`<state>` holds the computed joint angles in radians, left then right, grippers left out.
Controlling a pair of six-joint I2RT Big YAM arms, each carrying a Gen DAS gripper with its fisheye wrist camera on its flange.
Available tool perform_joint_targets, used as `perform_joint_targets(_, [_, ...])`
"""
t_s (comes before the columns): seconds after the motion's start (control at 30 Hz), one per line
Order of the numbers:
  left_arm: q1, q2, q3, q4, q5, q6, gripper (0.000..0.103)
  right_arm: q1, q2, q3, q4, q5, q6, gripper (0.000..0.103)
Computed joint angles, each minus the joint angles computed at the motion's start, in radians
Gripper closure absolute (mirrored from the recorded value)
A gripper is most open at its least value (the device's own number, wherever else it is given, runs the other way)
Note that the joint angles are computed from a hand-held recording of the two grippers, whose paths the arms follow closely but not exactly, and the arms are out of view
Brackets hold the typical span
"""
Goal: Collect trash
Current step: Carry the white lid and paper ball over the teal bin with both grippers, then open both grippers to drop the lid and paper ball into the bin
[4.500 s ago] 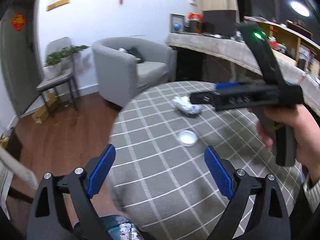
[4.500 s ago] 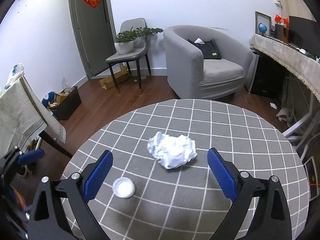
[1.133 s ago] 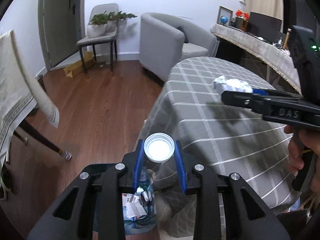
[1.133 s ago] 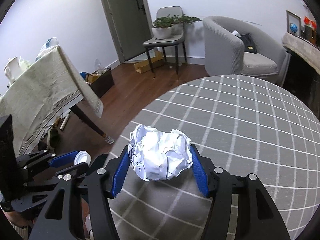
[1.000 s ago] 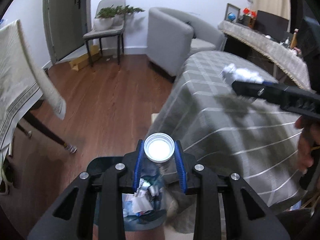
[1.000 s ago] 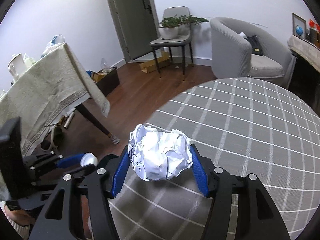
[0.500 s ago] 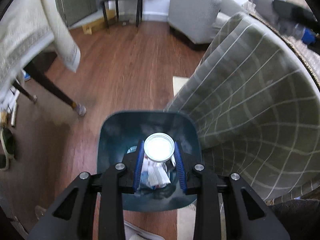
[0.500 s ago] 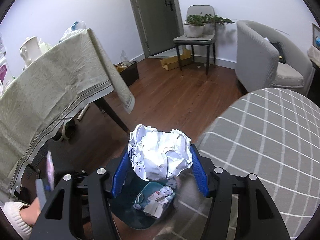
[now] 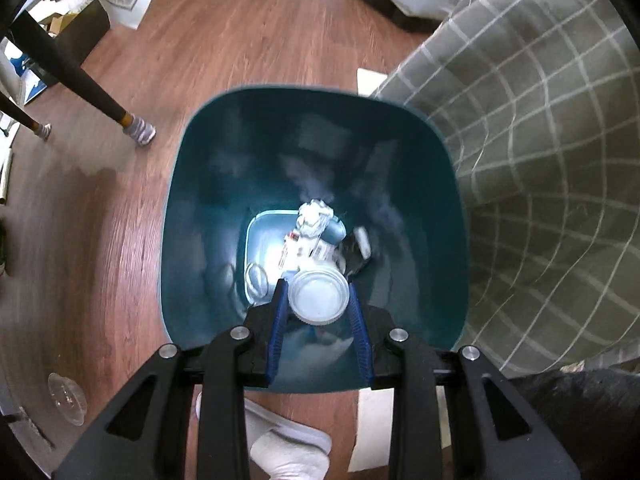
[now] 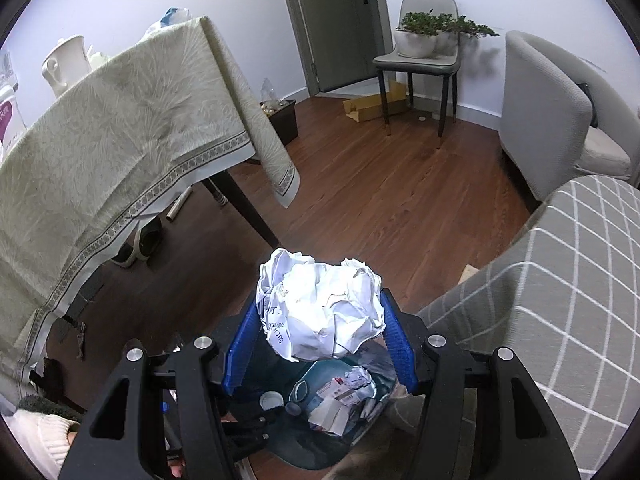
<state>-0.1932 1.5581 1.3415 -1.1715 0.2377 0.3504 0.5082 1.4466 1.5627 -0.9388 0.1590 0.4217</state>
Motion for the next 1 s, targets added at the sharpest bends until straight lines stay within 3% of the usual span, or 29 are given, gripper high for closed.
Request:
perform_joint_targets(0.1, [0.014,-0.004,-0.015,0.008,-0.007,0.012,0.070,0.005,0.016,0.011,-0.006,0.005,-0.001,0.044])
perform_joint_targets(0.27, [0.032,-0.019,-0.013,0.014,0.022,0.017,0.051,0.012,0.042,0.026,-0.018,0.005,-0.007,0.044])
perform_joint_targets(0.53, [0.061,-0.038,-0.006,0.026,0.051,0.018,0.040,0.016,0.077,0.038,-0.029,0.001,-0.003,0.044])
perform_joint_targets(0.67, [0.085,-0.055,0.002,0.040,0.062,0.010,0.040,0.012,0.096,0.037,-0.035,0.003,0.006,0.044])
perform_joint_targets(1.0, [0.136,-0.159,0.028,0.151,0.054,-0.010,0.043,0.017,0.155,0.036,-0.068,-0.019,0.025,0.044])
